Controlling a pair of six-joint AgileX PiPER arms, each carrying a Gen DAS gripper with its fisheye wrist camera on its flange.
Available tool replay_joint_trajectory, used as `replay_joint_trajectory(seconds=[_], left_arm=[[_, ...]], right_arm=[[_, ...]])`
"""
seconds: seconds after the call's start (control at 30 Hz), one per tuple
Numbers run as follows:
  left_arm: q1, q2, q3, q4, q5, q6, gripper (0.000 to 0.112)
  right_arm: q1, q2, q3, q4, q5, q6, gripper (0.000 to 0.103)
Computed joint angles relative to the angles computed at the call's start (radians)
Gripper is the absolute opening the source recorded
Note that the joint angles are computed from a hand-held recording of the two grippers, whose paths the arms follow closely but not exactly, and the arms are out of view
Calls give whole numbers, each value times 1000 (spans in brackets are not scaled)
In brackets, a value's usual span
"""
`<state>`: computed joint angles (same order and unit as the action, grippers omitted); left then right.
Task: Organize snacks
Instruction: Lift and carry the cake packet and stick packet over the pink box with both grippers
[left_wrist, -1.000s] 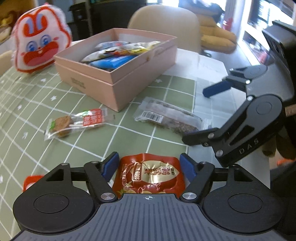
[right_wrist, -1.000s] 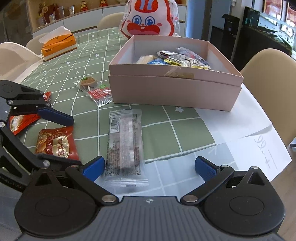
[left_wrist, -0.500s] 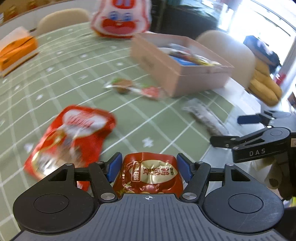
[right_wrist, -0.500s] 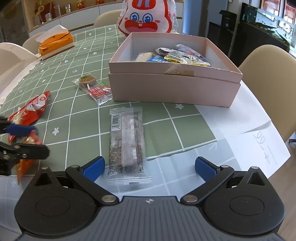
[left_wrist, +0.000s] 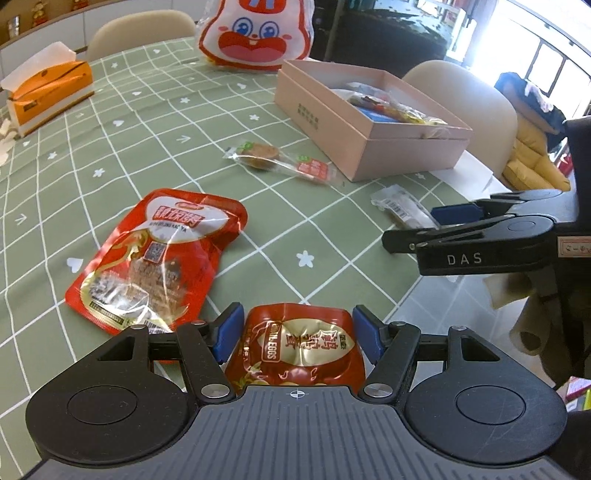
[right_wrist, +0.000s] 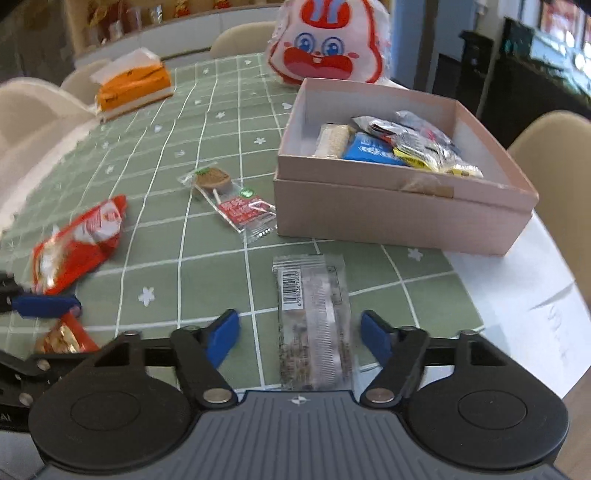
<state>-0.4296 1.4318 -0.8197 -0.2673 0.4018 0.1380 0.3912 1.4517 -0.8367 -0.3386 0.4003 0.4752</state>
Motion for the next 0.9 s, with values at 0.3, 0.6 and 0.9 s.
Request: replay_joint_trajectory(seconds=[0.3,0.6,0.9], left_arm=[[1,2,-4,3,5,-7,71],[-36,-51,-11,-6,53,21,68],[-101,-78,-212,-17,151,14,63]], right_arm=[[-6,-67,24,126,51,-152,37],[-89,-174,68,255,81,-284,36],[-303,-345,-45,517,187,-671,36]])
